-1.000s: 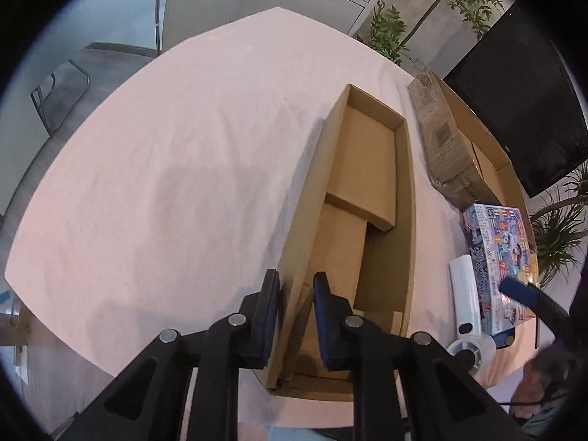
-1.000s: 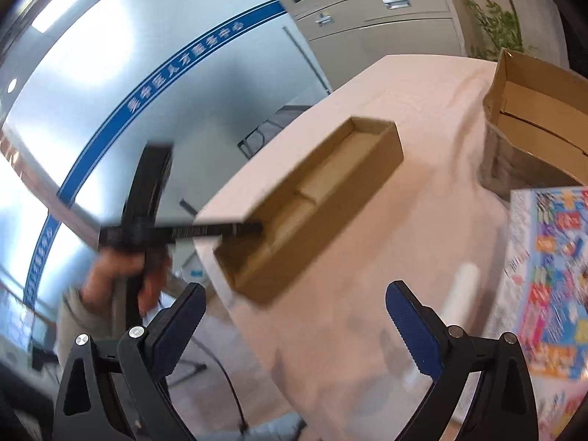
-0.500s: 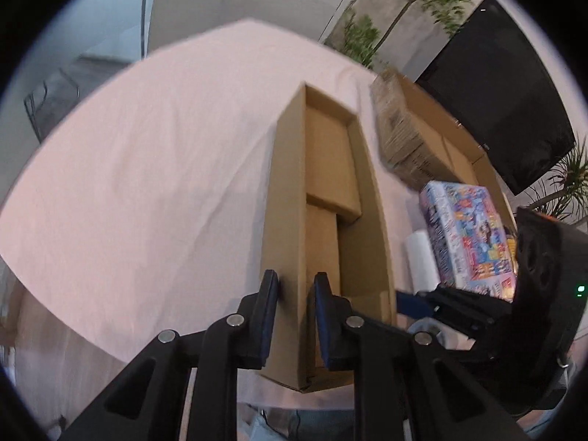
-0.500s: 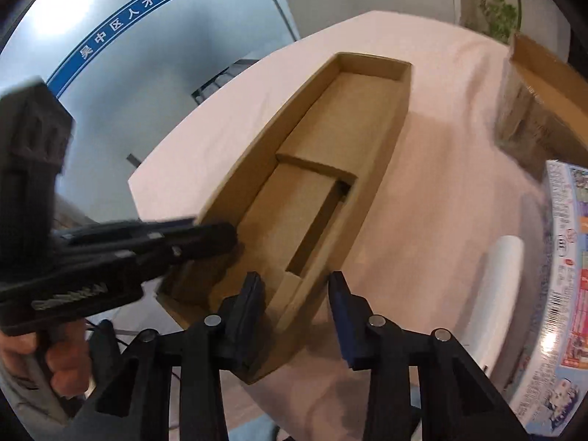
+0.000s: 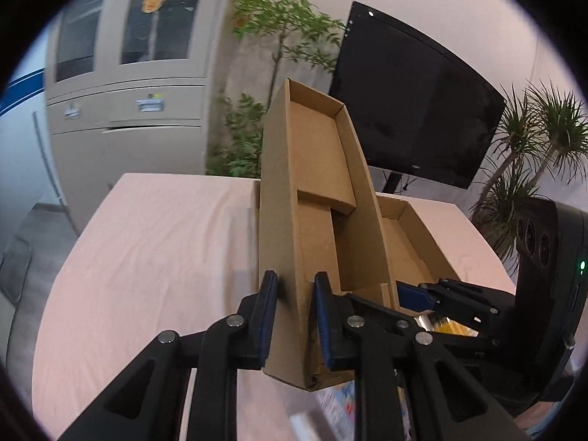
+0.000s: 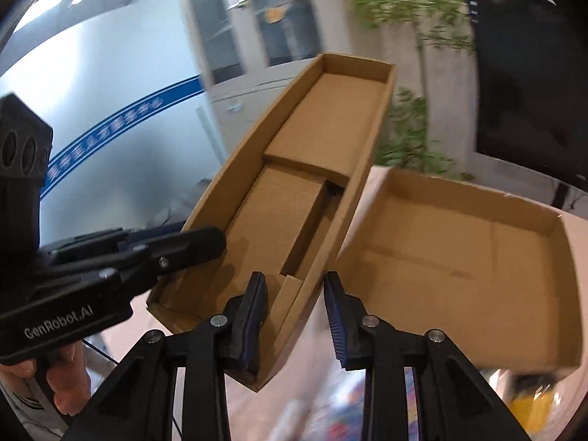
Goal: Organize rigid objects
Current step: 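Lift the cardboard insert and lower it into the open tray box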
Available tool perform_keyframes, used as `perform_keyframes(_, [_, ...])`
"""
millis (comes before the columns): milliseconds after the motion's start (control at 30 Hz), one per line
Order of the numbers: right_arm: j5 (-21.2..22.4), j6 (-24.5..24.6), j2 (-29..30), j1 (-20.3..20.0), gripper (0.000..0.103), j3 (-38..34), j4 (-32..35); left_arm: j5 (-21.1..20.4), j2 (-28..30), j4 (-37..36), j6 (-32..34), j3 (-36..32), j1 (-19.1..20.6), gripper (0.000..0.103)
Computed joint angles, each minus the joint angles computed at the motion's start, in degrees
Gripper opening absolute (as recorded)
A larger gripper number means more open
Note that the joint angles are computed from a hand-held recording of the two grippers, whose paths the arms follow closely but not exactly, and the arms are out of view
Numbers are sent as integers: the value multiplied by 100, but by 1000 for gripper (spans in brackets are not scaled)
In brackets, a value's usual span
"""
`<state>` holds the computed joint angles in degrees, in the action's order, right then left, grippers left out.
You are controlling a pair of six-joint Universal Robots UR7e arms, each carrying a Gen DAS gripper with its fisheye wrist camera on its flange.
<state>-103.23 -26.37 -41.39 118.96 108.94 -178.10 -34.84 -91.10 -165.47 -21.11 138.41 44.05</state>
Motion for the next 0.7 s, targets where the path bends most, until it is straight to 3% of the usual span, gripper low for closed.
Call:
perform_keyframes(167, [-266,259,314,-410,29,-1208,1362,-925,1182,-212,671,-1104,1164,19])
perform_keyframes(267, [-78,482,728,-875,28,-1940,2330,-1363,1477,51,621,-1424,1734,19])
perform_keyframes(367, [-223,619,1127,-1062,28,-2469,2966,-1620,1690,244,513,-1582,2138,19])
perform_keyframes(533, [-467,911,1657,-1090,28,-3028,3503,-1461,1824,432,408,-1645,2249,20])
perform_keyframes(633, [-367,1034,1845,-1115,32,-3383,3768,-1304,1728,553,459,-1590,2192,20])
perform_keyframes(667, [-285,1080,1904,-1126,36,-3532,3914,-1195,1799,468,437,-1611,2102,20])
perform_keyframes(700, [-138,1125,1881,-1166,46,-3557,4027,-1158,1741,334,457,-1509,2028,21])
